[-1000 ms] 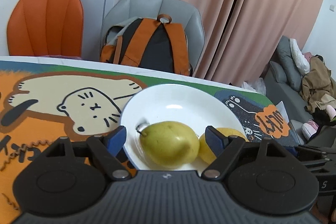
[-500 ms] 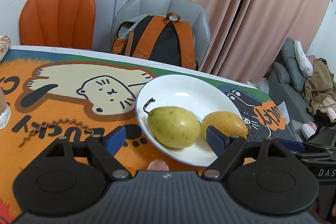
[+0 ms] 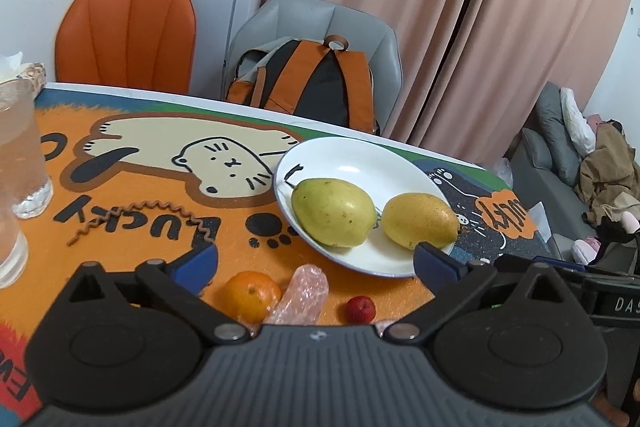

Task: Organize fruits
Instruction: 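Pull both tools back from the plate toward the loose fruit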

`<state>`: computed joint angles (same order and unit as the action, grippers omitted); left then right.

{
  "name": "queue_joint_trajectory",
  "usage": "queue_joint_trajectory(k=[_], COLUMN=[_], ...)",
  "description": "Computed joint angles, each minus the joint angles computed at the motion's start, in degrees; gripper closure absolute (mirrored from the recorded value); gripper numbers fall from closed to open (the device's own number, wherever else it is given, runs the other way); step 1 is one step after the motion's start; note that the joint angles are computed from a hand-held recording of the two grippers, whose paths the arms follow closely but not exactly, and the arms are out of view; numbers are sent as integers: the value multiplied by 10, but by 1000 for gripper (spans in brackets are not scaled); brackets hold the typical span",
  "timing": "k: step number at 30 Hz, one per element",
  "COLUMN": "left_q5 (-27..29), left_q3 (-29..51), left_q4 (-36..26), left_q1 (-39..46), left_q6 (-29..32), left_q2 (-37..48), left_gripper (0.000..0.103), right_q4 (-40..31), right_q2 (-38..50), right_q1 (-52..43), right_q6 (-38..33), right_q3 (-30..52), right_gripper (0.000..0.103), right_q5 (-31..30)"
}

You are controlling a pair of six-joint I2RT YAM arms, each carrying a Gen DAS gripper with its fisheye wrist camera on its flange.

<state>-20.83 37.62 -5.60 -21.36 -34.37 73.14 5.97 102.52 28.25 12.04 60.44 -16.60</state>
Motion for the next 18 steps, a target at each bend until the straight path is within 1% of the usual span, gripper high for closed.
queue_joint_trajectory(k=[5, 11, 18], left_q5=[-3, -20, -58], left_q3=[-22, -50, -81], left_q4=[-11, -23, -47], left_q1=[-15, -38, -69], left_q6=[-17, -40, -70], left_q2=[-27, -60, -110], left_gripper=[0, 0, 0], right_q4=[10, 31, 36], right_q2=[-22, -45, -67], right_q1=[5, 6, 9], right_q6=[-3, -1, -8], right_q3=[-29, -66, -99], right_gripper=[0, 0, 0], right_q5=[5, 5, 6])
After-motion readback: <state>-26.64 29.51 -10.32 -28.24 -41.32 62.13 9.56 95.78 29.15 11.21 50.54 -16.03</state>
